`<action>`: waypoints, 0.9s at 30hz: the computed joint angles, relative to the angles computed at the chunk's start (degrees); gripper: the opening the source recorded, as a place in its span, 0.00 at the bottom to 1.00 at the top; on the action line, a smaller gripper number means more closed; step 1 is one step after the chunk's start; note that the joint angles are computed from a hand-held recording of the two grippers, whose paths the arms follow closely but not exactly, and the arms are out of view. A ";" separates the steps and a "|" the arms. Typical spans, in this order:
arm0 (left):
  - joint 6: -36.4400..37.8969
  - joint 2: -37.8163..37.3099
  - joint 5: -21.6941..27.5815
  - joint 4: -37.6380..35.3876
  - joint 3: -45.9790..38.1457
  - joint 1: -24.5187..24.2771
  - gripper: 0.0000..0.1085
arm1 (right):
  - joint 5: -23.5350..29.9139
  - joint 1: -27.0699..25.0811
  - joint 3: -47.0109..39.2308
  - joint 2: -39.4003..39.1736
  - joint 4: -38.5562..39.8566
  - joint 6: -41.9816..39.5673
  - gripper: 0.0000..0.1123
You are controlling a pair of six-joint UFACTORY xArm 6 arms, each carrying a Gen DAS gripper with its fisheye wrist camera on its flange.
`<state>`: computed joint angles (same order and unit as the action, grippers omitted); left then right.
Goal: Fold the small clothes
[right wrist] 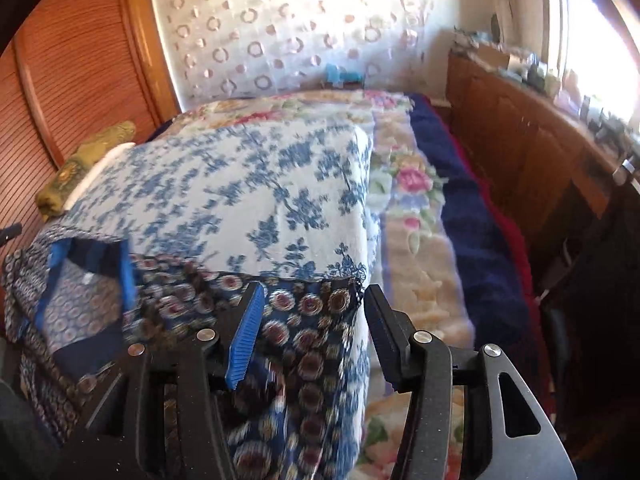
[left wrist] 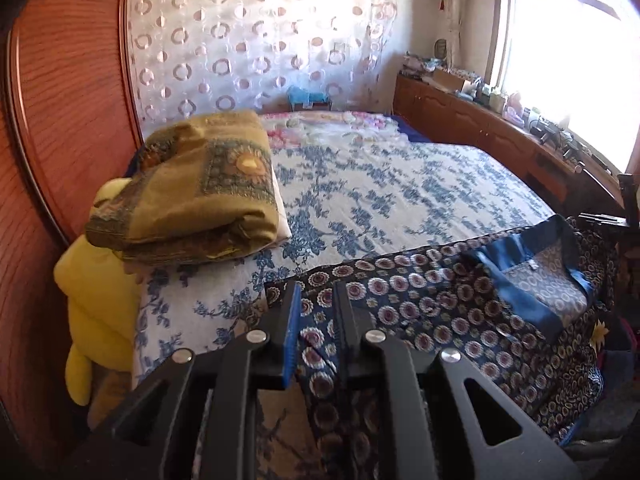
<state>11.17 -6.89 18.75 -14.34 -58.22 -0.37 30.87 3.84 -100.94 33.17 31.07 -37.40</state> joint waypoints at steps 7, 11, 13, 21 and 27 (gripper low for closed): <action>-1.76 6.98 3.19 -1.25 -6.19 2.37 0.12 | 3.29 -0.70 -4.18 4.07 -2.66 2.99 0.47; -2.40 9.08 4.32 -1.23 -7.64 3.13 0.12 | 0.92 -0.03 -1.72 2.85 -1.76 1.14 0.47; -2.55 9.73 4.74 -1.22 -7.91 3.14 0.12 | -0.80 0.37 -1.06 2.84 -2.15 0.99 0.47; -0.58 10.69 4.13 -0.80 -6.88 2.12 0.13 | -2.53 0.59 -0.07 2.56 -1.40 0.66 0.47; -4.19 10.79 1.55 3.74 -5.94 1.54 0.17 | -2.91 0.65 0.27 2.37 -2.22 0.94 0.47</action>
<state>6.99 3.90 20.30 -10.60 -64.16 1.17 27.96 4.49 -100.67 35.54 28.85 -36.46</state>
